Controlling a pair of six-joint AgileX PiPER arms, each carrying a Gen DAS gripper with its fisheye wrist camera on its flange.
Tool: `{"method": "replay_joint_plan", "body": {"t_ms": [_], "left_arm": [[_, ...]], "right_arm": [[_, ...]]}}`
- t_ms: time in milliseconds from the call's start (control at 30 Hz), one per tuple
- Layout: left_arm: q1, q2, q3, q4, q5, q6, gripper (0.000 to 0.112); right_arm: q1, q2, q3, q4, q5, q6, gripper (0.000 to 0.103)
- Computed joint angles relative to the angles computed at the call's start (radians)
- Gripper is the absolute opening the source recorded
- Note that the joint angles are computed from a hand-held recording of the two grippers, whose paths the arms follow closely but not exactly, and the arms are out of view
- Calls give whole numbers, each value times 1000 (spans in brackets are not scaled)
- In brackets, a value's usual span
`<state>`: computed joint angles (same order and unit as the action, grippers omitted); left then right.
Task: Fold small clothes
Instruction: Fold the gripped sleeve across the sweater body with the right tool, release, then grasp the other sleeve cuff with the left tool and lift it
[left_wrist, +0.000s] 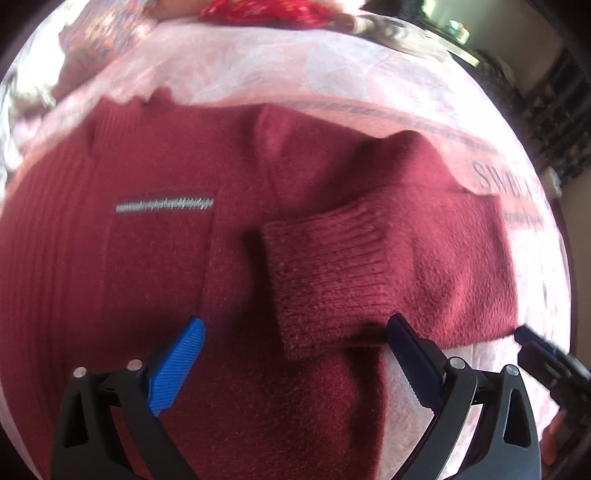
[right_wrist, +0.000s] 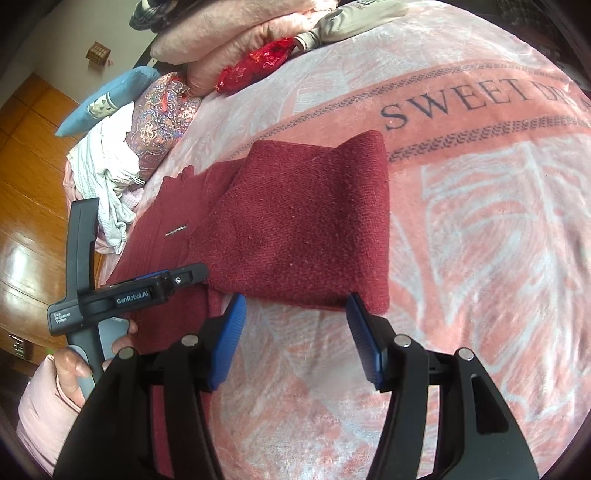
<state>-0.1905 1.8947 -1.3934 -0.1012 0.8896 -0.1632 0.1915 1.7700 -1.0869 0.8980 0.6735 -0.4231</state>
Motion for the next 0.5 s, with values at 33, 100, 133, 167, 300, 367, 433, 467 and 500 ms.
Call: {"method": "replay_joint_plan", "body": {"t_ms": [33, 100, 133, 167, 300, 367, 433, 467, 500], "left_arm": [[11, 8, -7, -32, 9, 13, 99], [28, 25, -18, -110, 17, 68, 99], [35, 33, -22, -154, 20, 111, 97], [36, 39, -27, -187, 23, 143, 89], [39, 39, -35, -260, 20, 221, 41], [70, 37, -30, -351, 37, 294, 9], [91, 6, -10, -411, 19, 330, 8], [95, -24, 13, -424, -8, 351, 7], [100, -65, 41, -437, -38, 386, 7]], "right_arm": [[0, 1, 0, 3, 1, 1, 57], [13, 1, -7, -14, -5, 16, 58], [20, -2, -7, -31, -9, 28, 58], [27, -4, -8, -43, -14, 36, 58], [35, -6, -7, -55, -18, 46, 58], [37, -7, -11, -57, -14, 54, 58], [37, -13, -8, -55, -15, 58, 58], [39, -16, -8, -57, -14, 61, 58], [42, -20, -9, -59, -13, 64, 58]]}}
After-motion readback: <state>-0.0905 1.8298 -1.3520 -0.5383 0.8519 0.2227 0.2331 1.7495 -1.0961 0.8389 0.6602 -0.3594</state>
